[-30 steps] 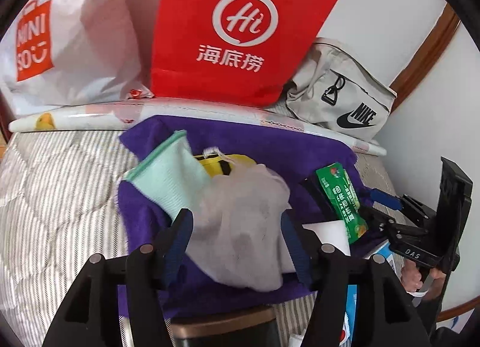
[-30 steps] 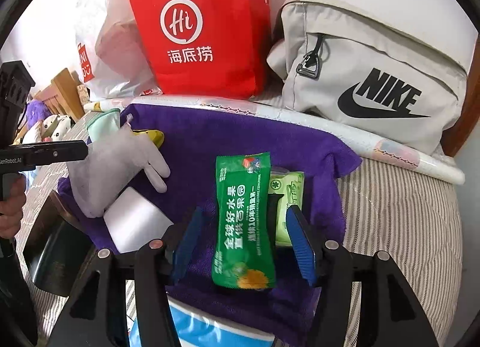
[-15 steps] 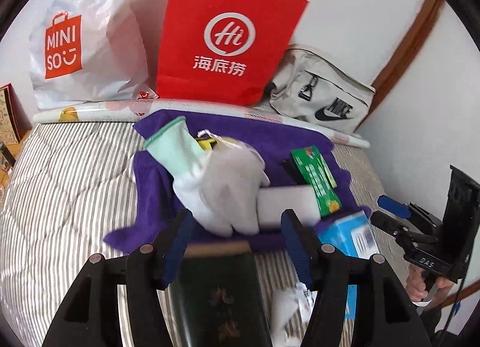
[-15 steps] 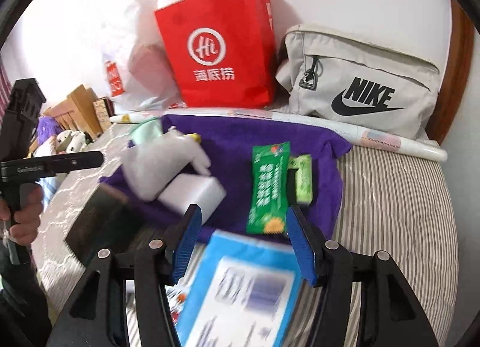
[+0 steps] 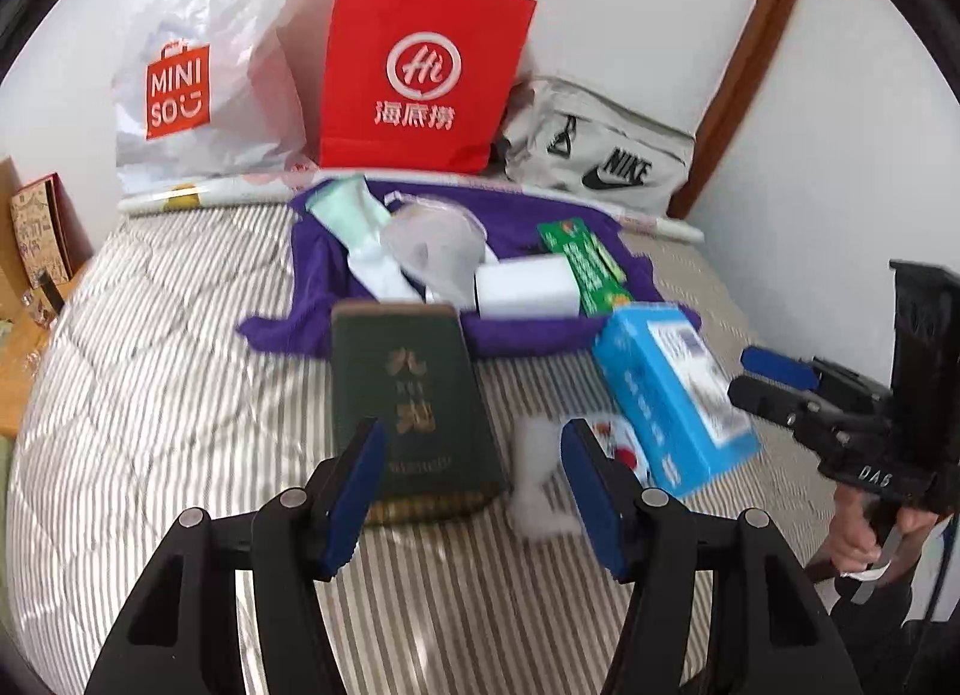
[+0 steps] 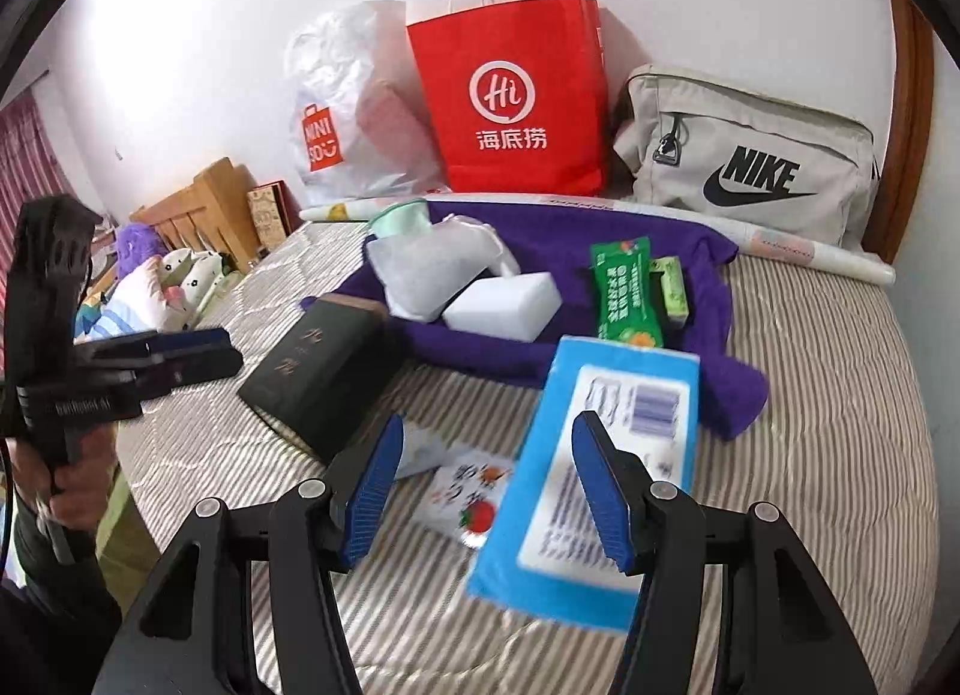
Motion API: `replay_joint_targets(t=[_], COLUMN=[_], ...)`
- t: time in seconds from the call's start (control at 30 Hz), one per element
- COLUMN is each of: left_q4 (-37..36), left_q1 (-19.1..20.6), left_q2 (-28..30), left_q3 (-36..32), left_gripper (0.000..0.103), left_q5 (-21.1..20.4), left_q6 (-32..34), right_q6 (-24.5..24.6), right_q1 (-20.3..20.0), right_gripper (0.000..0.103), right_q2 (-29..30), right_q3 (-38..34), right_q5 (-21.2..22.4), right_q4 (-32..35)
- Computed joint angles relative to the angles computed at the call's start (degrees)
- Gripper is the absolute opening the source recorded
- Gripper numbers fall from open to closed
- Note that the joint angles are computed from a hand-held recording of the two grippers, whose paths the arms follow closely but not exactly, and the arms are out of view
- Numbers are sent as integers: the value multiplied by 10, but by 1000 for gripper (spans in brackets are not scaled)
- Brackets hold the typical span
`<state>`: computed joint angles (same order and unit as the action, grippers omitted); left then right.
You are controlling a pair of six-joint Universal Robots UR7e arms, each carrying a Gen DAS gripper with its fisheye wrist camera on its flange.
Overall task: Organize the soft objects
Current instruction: 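Reach the left tool to the white twisted cloth and grasp it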
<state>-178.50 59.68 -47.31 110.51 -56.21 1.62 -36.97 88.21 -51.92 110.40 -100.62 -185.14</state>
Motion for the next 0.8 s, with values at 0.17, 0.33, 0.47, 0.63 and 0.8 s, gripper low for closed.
replay_joint_targets(t=[0.17,0.33,0.47,0.63,0.8], left_q4=[-15,-23,-10,-23,-16], left_q1=[-4,-10,1,5,8], left_q2=[5,34,52,74,90], left_q3=[30,39,30,20,0], left_gripper=[58,53,43,39,35], left_q5=[-7,14,-8,-12,-8], left_q6=[-3,-3,-17,-22,-39], right_q6=[-3,11,-2,-6,-28], right_q1=[1,-17,-25,-38,-44], right_gripper=[58,58,58,58,58], right_q2=[-7,-25,-31,-38,-33], right_q3=[30,67,84,94,102], right_q5=[-11,8,9,25,31], right_q4=[-37,-71,-97,-115,-131])
